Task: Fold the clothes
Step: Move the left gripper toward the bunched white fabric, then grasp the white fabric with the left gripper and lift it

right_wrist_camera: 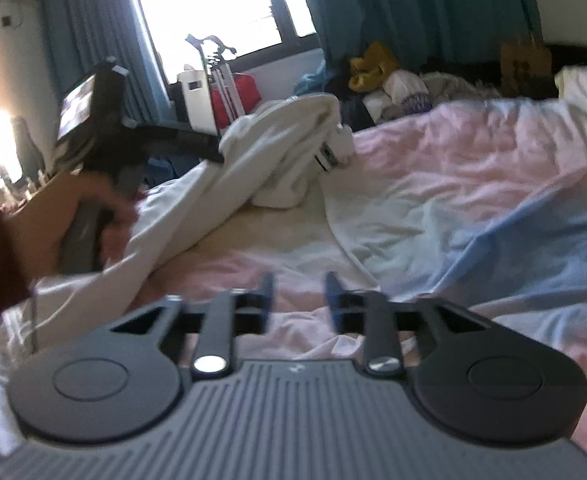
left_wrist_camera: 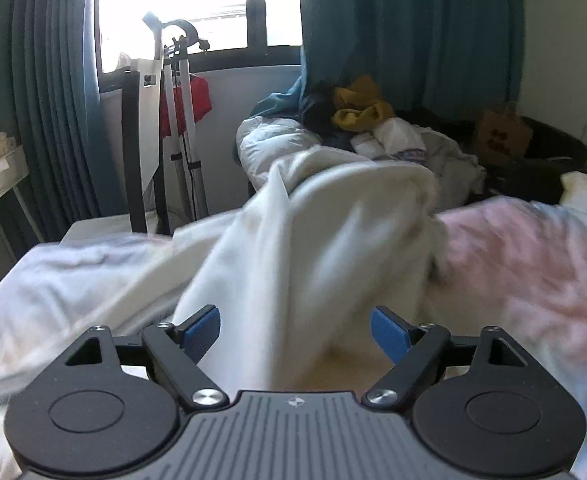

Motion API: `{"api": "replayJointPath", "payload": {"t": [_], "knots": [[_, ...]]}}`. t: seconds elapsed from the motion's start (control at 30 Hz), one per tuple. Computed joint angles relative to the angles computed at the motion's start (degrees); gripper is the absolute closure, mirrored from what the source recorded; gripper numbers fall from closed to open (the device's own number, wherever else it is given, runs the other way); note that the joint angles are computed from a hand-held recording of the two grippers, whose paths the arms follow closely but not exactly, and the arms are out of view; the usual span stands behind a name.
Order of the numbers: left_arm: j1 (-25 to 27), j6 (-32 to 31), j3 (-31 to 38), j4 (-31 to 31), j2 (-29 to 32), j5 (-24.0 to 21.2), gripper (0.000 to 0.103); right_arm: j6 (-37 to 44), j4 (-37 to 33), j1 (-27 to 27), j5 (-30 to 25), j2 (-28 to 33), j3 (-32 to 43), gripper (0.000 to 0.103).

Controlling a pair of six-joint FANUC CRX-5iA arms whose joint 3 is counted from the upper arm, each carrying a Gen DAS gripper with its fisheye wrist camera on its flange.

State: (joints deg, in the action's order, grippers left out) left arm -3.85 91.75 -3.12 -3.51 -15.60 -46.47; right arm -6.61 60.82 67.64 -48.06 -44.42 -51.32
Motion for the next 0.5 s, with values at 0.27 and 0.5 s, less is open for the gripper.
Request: {"api": "replayJointPath", "payload": {"t": [0.27, 0.5], "knots": [[-1.9, 9.4, 21.8, -7.2, 21.0, -3.1, 0.032, 1.9, -3.6, -11.2, 14.5, 3.4, -1.4, 0.055], [-1.3, 10.5, 29.0, -6.7, 28.2, -7.1, 0.054, 1.1, -7.1, -16.3, 21.4, 4.7, -2.2, 0.055]]}}
